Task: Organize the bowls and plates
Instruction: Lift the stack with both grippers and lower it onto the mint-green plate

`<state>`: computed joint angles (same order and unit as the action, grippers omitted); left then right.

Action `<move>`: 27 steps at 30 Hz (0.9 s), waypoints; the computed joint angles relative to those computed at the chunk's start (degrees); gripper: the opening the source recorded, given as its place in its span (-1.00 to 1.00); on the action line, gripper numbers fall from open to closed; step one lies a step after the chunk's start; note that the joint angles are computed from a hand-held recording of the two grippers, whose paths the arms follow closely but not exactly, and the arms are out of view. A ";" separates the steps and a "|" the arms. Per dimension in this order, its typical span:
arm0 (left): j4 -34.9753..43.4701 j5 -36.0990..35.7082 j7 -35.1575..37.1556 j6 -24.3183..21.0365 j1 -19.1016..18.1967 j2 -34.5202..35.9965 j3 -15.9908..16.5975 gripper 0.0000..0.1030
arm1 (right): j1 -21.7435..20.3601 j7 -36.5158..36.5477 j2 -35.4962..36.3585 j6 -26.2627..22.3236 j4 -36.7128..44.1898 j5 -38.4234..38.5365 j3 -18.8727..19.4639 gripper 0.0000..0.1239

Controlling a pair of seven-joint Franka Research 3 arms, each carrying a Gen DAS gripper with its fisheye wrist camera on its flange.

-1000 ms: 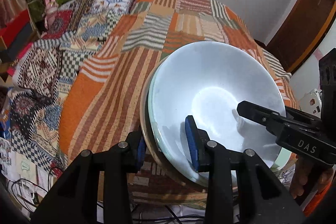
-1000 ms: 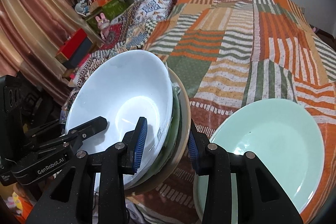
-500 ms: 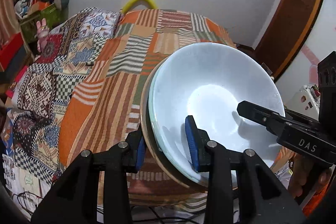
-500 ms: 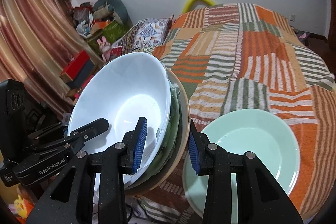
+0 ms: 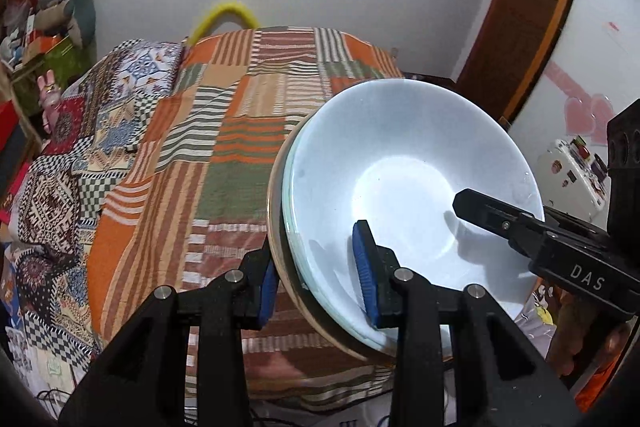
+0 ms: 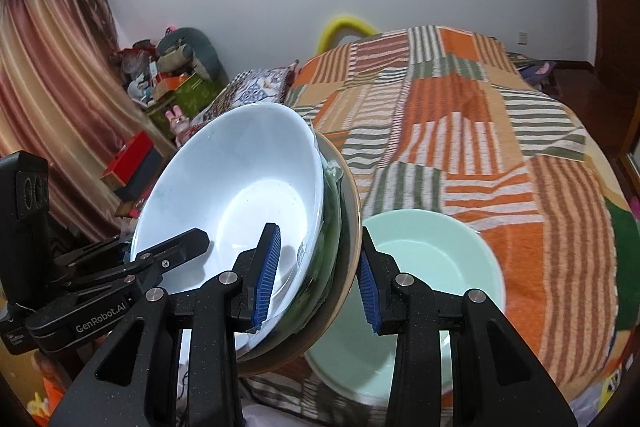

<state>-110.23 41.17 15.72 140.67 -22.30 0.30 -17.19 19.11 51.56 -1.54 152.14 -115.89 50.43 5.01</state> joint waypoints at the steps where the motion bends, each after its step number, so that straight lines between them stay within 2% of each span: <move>1: 0.80 -0.09 0.45 -0.02 -0.13 0.69 -0.12 -0.33 | -0.15 -0.05 -0.30 0.22 -0.37 0.13 -0.16 -0.46; 16: 9.45 -2.78 6.74 -0.83 -3.76 8.67 0.85 -0.33 | -1.73 1.27 -3.09 1.81 -4.28 0.10 -2.19 -0.46; 27: 12.62 -6.28 10.37 -0.98 -5.15 12.41 1.88 -0.33 | -2.73 3.55 -3.18 1.24 -5.57 -1.93 -2.71 -0.46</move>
